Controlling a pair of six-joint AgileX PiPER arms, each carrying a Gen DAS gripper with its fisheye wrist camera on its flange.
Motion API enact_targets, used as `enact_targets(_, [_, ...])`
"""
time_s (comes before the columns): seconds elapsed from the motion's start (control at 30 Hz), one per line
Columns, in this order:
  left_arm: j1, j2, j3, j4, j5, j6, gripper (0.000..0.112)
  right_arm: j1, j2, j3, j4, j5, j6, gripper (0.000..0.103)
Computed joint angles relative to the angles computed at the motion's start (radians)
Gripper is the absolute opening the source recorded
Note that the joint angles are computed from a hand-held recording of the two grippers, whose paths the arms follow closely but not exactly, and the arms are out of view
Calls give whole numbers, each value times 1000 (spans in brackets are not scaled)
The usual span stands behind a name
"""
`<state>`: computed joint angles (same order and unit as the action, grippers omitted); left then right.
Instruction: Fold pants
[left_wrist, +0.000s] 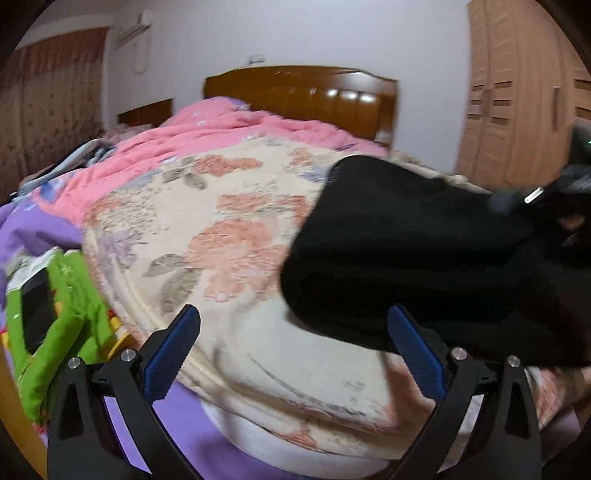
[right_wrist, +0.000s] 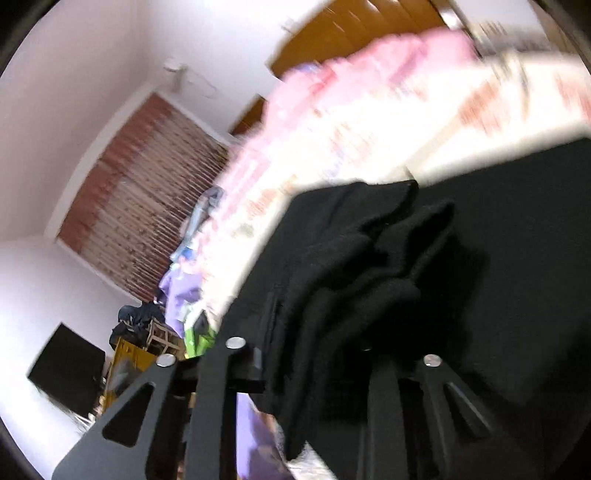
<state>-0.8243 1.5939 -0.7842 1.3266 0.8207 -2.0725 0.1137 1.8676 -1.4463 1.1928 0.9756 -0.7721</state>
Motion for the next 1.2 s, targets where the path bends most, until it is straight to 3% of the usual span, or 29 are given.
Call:
enact_targets(0.17, [65,69,-111,-114,49,171,102,-42,-123,5,52,24,-92,19])
enact_targets(0.27, [93,32,-89,-72,-20,126,102,-112,-187,57,41,36,-173,19])
enact_targets(0.4, [73,60,-111,-78,-20,106,102,-249,-118,173,-4,39,-195,19])
enact_targets(0.5, [42,101,-146,-100,15,136,102,-252,-30,240,-20,-29,-199,19])
enact_targets(0.53, [27,115,-163,-112,49,147,102,-273,-13,268,34,-8,-242,19])
enact_targets(0.77, [-32,132,-246,-152,201,280,102,-288,-133,318,86,-28,-332,19])
enact_targets(0.93, [0,157,-255,-186,153,290,102,-287,-24,284,3,-42,-268,19])
enact_targets(1.03, [14,139,-218,-175,103,236,102,-317,-17,282,7,3,-279,19])
enact_targets(1.13, [18,128,-220,-191,102,279,102,-308,-18,274,-22,0,-260,22])
enact_targets(1.17, [13,126,-225,-198,111,299,102,-312,-36,296,-33,-1,-248,30])
enact_targets(1.2, [2,121,-232,-210,129,348,102,-312,-44,294,-64,-4,-212,45])
